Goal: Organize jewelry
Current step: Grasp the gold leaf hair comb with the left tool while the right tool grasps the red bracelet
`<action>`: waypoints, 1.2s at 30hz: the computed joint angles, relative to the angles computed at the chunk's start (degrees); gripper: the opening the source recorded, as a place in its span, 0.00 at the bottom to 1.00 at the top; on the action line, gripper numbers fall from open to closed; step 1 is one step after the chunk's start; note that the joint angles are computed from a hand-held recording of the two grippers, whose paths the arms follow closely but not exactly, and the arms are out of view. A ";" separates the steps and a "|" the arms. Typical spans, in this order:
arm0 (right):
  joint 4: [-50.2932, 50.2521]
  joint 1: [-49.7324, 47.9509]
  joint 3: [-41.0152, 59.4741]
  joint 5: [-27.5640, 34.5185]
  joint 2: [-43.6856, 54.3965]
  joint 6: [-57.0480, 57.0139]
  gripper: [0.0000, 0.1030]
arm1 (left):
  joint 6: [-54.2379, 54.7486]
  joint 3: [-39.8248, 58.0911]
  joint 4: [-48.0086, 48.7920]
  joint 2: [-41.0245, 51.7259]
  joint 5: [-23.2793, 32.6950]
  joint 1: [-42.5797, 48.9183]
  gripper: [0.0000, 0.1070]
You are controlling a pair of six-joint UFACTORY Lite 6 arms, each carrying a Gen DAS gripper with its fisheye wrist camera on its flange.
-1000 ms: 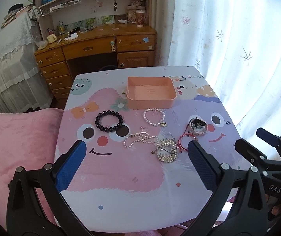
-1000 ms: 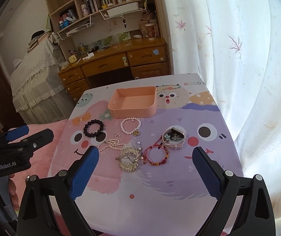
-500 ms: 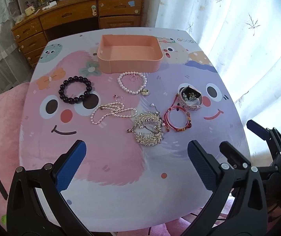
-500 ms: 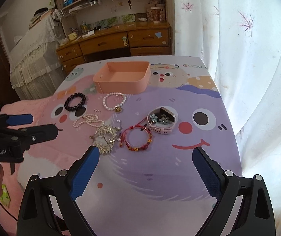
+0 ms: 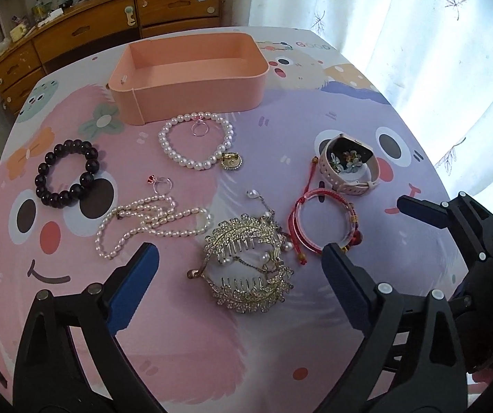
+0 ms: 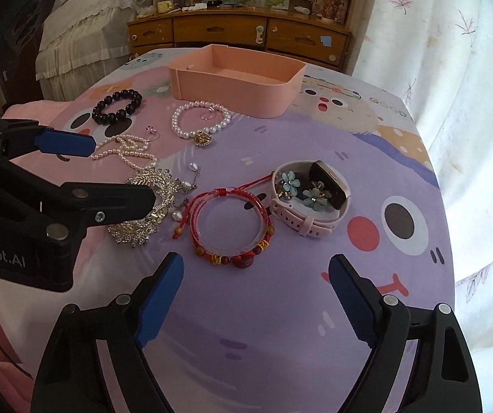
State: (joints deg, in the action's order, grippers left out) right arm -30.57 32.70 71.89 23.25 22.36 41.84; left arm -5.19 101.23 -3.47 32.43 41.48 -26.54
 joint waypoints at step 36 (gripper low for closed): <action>9.30 -1.19 -6.46 -9.10 -4.03 -8.36 0.38 | -6.67 -2.49 9.79 0.66 -1.18 -3.85 0.39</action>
